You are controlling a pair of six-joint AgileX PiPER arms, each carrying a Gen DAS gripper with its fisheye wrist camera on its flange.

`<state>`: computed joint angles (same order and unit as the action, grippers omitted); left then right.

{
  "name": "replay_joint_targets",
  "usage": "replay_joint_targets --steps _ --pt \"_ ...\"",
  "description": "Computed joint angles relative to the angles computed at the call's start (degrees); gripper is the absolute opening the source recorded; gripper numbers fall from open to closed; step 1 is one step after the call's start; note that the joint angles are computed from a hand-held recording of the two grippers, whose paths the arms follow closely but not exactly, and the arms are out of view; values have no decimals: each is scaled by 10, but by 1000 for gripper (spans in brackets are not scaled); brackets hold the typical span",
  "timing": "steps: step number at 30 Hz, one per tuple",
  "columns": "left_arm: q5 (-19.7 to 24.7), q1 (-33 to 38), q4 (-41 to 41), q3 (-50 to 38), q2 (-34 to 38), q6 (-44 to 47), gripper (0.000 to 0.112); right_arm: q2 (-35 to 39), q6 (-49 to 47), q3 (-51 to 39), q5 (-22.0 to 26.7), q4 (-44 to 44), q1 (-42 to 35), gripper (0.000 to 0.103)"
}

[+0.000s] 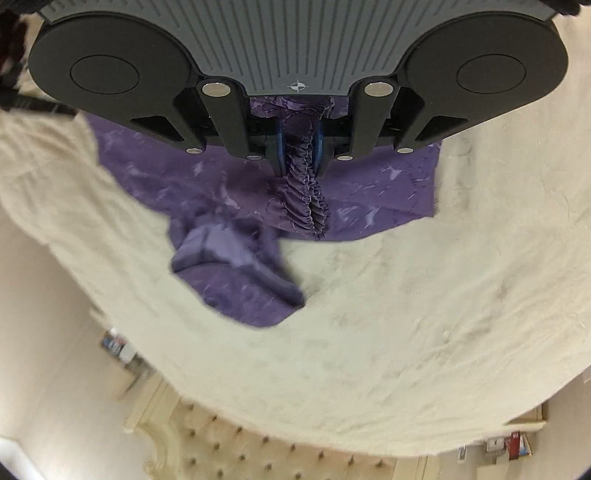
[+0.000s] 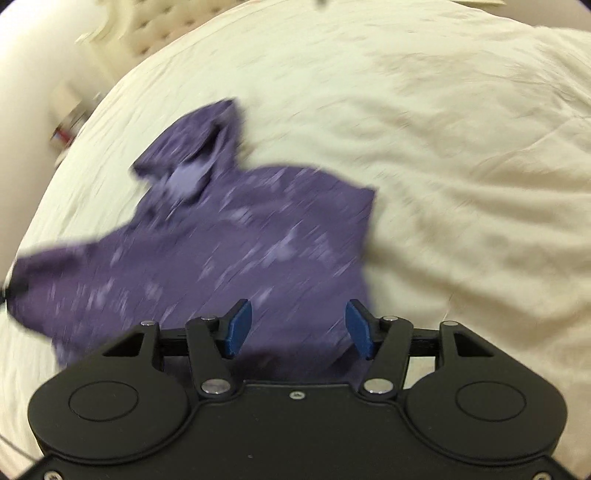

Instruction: Fold large clothes

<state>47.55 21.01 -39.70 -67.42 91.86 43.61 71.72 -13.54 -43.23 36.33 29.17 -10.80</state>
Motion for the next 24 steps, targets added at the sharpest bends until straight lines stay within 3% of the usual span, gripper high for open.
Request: replay_joint_targets --steps 5,8,11,15,17,20,24 --pt "-10 -26 69 -18 56 -52 14 115 11 -76 -28 -4 -27 61" --pt "-14 -27 91 -14 71 -71 15 170 39 -119 -41 -41 -20 55" --pt "-16 -26 108 -18 95 -99 15 217 64 -157 -35 -75 -13 43" --pt "-19 -22 106 -17 111 -106 15 257 91 -185 -16 -103 -7 40" --pt "-18 -22 107 -23 118 -105 15 262 54 -188 -9 -69 -13 13" --pt "-13 -23 107 -32 131 -101 15 276 61 -214 -3 -97 -2 8" --pt "-18 -30 122 -32 136 -98 15 322 163 -262 -23 -164 -8 4"
